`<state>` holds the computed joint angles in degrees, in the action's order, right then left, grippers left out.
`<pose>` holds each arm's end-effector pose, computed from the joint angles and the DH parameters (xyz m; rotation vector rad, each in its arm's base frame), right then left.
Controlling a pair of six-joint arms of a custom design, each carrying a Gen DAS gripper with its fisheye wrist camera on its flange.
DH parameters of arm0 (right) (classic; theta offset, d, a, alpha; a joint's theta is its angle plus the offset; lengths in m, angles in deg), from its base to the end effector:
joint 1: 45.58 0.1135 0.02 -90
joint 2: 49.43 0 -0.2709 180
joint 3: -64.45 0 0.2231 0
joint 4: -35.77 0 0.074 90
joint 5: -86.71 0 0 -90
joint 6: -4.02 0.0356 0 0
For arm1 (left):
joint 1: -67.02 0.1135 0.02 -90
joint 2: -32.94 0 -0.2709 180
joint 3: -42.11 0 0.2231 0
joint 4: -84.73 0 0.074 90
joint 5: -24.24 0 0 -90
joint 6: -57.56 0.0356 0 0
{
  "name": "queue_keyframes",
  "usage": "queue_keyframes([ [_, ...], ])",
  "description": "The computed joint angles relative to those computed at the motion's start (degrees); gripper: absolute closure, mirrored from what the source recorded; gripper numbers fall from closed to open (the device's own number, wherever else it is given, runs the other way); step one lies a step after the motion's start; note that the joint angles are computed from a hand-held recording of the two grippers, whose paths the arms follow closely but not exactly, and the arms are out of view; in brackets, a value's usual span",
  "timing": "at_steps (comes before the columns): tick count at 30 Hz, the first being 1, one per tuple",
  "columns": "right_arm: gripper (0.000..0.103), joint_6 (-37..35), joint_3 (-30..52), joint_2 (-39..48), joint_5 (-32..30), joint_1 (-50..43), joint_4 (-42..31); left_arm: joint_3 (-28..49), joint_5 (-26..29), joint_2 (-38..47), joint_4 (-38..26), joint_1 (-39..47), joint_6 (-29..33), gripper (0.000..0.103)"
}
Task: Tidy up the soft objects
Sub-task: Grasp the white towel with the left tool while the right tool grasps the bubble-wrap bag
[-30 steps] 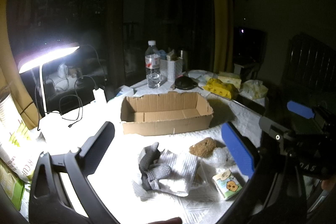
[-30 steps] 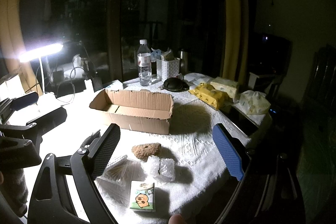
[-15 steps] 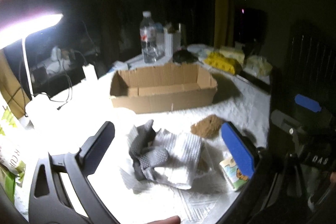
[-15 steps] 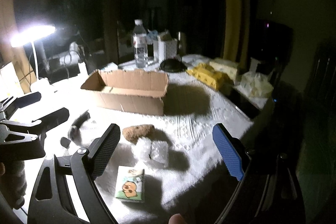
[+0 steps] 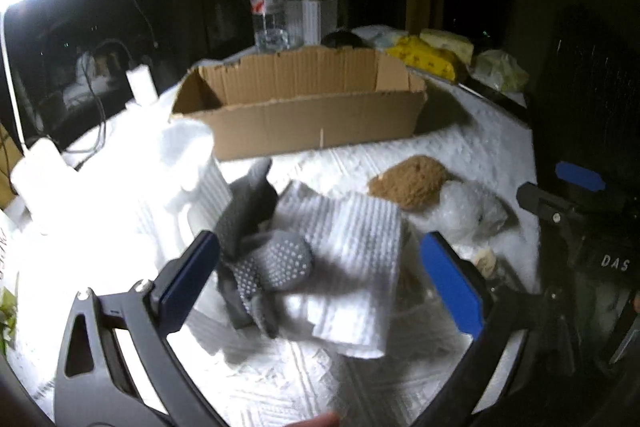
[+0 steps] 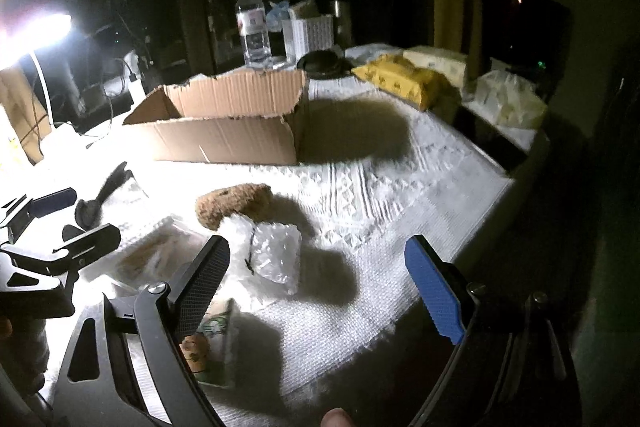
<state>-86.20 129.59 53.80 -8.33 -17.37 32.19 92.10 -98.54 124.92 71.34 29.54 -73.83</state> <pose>0.2976 0.1632 0.1668 -0.6140 2.2375 0.3508 0.2135 -0.1394 0.1495 -0.2925 2.3175 0.0679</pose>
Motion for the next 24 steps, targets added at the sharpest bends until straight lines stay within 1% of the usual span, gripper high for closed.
queue_keyframes([
  [1, 0.011, -0.2, 0.0, 0.5, -0.6, -0.3, 0.4, -0.4, 0.4, 0.0, 0.7, 0.3, 0.0, 0.005],
  [2, 0.011, -0.3, -0.1, 1.0, -1.4, -0.4, 1.1, -0.6, 0.5, -0.1, 0.9, 0.5, 0.0, 0.011],
  [5, 0.011, -1.0, 0.3, 2.9, -4.0, -0.8, 2.1, -0.8, 1.4, -0.2, 1.1, 1.0, 0.9, 0.015],
  [6, 0.011, -1.5, 0.6, 3.6, -4.7, -0.7, 2.1, -0.7, 1.6, 0.1, 1.2, 0.9, 1.1, 0.023],
  [7, 0.011, -1.7, 1.0, 4.3, -4.9, -0.6, 2.0, -0.6, 1.9, 0.2, 1.0, 0.7, 1.2, 0.029],
  [8, 0.011, -1.8, 1.5, 5.0, -5.0, -0.4, 1.8, -0.3, 1.9, 0.6, 0.8, 0.3, 1.5, 0.038],
  [10, 0.012, -1.5, 1.9, 5.9, -5.6, -0.2, 1.8, 0.4, 1.0, 1.5, 0.4, -0.6, 2.1, 0.042],
  [13, 0.014, -1.3, 2.3, 6.8, -6.1, 0.1, 2.4, 1.0, 0.3, 2.2, 0.2, -1.1, 3.0, 0.052],
  [14, 0.016, -1.5, 2.5, 7.1, -6.2, 0.2, 2.6, 1.0, 0.1, 2.2, 0.2, -1.2, 3.3, 0.058],
  [15, 0.017, -1.5, 3.0, 7.6, -6.1, 0.3, 2.4, 1.2, -0.1, 2.1, 0.0, -1.4, 3.6, 0.061],
  [16, 0.018, -1.5, 3.1, 7.7, -6.1, 0.5, 2.5, 1.3, -0.2, 2.0, -0.2, -1.6, 3.9, 0.062],
  [18, 0.023, -1.6, 3.9, 8.3, -6.2, 0.8, 1.8, 1.3, -0.7, 1.9, -0.3, -2.1, 4.0, 0.068],
  [20, 0.026, -1.6, 4.4, 8.9, -6.8, 1.0, 1.6, 1.4, -0.4, 1.4, -0.6, -2.1, 4.1, 0.070],
  [21, 0.028, -1.6, 4.6, 9.3, -7.0, 1.1, 1.5, 1.2, -0.2, 1.1, -0.3, -2.0, 4.2, 0.075],
  [22, 0.029, -1.6, 4.7, 9.5, -7.2, 1.2, 1.7, 1.0, -0.1, 0.7, -0.2, -1.9, 4.2, 0.076],
  [24, 0.040, -1.5, 4.9, 9.9, -8.1, 1.2, 2.0, 1.1, 0.1, 0.6, 0.0, -2.1, 4.8, 0.081],
])
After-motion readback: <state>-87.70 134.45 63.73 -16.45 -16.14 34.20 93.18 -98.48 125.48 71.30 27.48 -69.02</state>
